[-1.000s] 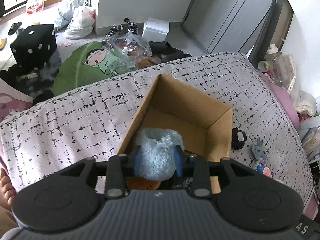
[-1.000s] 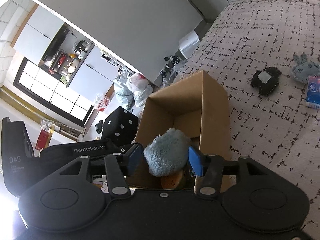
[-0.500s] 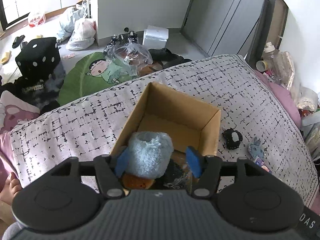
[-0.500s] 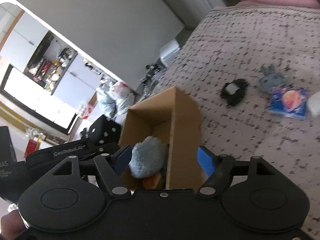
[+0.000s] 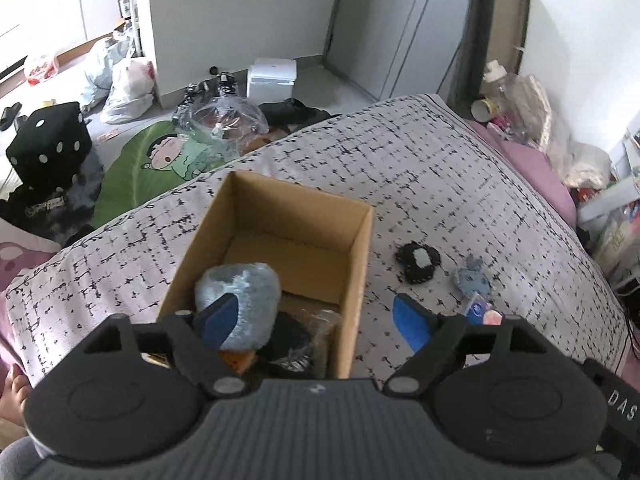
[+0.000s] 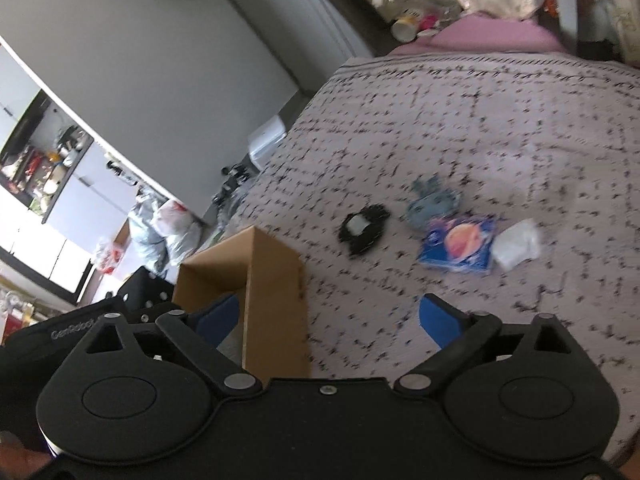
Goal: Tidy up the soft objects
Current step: 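Open both grippers and move them from the box toward the items on the bed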
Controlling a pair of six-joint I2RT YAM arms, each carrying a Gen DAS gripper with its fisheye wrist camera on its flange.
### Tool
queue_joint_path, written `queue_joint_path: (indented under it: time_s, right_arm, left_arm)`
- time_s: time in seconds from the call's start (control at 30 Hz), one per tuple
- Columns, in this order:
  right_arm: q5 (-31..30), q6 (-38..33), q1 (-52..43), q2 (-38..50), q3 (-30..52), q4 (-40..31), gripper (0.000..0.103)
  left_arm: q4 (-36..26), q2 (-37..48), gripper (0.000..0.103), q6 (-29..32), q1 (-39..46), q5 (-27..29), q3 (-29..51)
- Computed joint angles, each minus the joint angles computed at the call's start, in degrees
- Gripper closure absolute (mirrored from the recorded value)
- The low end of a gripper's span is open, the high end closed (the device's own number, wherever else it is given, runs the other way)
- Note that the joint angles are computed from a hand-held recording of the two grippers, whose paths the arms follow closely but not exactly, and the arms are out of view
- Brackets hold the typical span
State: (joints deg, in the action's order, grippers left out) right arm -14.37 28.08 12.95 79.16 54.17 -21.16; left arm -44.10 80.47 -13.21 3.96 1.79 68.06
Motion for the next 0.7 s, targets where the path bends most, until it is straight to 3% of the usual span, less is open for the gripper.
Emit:
queue_joint_path:
  time_s: [0.2, 0.7]
  right_arm:
    - [0.96, 0.34, -3.11, -1.13, -0.30, -0.63, 0.000]
    - [3.70, 4.10, -10.81, -1.52, -2.14, 1.20, 0.000]
  left_arm:
    - [-0.17, -0.37, 0.008, -1.57, -5.34, -5.81, 0.27]
    - [2.07, 1.45, 0.000, -7.62, -12.64, -5.23, 1.44]
